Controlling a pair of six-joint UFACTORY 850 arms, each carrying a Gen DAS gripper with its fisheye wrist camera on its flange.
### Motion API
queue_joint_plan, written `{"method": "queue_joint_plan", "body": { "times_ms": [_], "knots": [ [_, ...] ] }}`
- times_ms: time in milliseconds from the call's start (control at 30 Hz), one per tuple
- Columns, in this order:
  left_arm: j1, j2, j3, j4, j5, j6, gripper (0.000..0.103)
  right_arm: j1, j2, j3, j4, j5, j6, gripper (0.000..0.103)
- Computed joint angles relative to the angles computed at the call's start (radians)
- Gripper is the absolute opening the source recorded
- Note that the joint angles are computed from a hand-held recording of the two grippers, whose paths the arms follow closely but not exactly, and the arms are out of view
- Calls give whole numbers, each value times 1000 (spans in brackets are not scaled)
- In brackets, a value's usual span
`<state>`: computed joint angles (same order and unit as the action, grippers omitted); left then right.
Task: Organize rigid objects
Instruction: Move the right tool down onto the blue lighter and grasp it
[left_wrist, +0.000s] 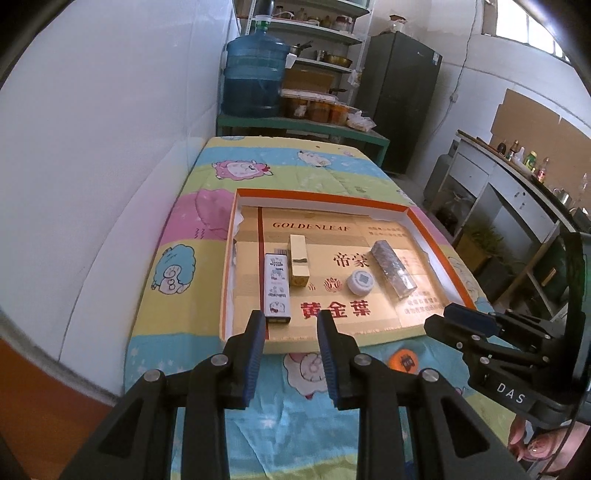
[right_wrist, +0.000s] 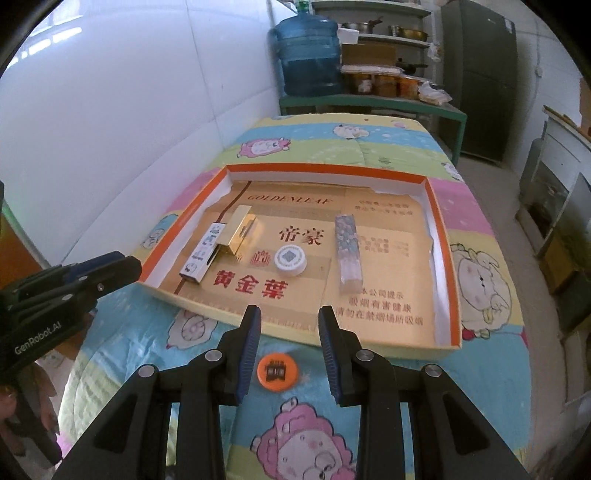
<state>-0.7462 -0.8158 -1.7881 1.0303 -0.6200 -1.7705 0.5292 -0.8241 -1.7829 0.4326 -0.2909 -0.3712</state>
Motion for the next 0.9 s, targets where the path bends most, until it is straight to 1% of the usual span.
{"method": "queue_joint_plan", "body": {
  "times_ms": [200, 533, 733, 800, 900],
  "knots": [
    [-19, 27, 37, 22, -8, -38, 29, 4, 56, 81, 23, 31, -16, 33],
    [-51, 59, 90, 61, -14, -96, 29, 20, 111, 178, 96, 46, -73, 33],
    [-73, 78, 137, 96, 5, -146, 29, 37, 106, 208, 178, 8, -140, 33],
    [-79, 83, 151, 96, 10, -153, 29, 43, 93, 205, 196, -14, -147, 33],
    [-86, 92, 172, 95, 14, -166, 29, 52, 79, 201, 197, -26, -136, 33]
  ]
}}
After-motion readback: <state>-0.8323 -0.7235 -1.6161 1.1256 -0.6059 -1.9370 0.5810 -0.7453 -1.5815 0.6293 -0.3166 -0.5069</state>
